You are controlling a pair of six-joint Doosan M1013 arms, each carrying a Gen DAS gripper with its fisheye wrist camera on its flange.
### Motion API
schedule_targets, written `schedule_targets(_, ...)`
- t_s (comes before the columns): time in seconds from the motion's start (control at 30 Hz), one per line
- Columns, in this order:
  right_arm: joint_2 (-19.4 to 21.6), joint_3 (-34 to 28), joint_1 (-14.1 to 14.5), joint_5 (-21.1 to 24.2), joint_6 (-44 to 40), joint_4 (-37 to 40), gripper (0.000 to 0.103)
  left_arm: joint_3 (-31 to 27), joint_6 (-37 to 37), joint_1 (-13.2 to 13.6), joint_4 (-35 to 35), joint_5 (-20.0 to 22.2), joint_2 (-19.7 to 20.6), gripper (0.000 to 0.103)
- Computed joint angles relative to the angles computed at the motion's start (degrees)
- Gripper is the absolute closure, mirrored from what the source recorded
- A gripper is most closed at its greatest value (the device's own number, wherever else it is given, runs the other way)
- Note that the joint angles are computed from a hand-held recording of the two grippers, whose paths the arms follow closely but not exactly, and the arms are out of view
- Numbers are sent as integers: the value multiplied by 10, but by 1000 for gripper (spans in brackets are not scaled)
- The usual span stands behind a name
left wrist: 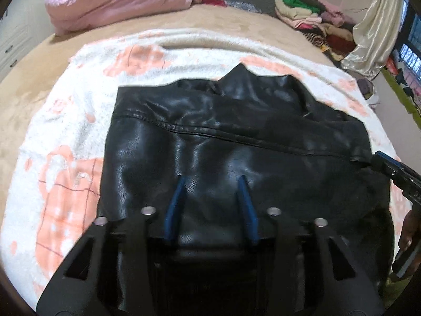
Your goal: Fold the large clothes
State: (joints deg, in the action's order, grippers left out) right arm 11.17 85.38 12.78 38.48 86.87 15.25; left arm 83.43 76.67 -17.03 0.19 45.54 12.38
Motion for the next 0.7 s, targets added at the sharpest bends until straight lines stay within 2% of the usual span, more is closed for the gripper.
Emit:
schedule_targets(0.13, -14, 8, 8, -5, -13, -14, 45, 15, 29, -7, -15, -16, -19, 57)
schedule_targets(0.23, -22, 17, 12, -13, -17, -17, 37, 23, 44, -11, -28, -16, -24, 57)
schedule_targets(0.37, -33, 31, 15, -23, -29, -11, 37, 27, 72, -17, -42, -5, -22, 60)
schedule_targets(0.47, -40, 41, 16, -32, -75, 23, 38, 31, 88, -24, -48, 4, -20, 63)
schedule_targets(0.6, -51, 51, 17, -35, -99, 54, 38, 35, 80, -32, -34, 11, -18, 63)
schedule_targets(0.7, -51, 52, 24, -30, -88, 33, 38, 37, 79, -33, -36, 8, -17, 63)
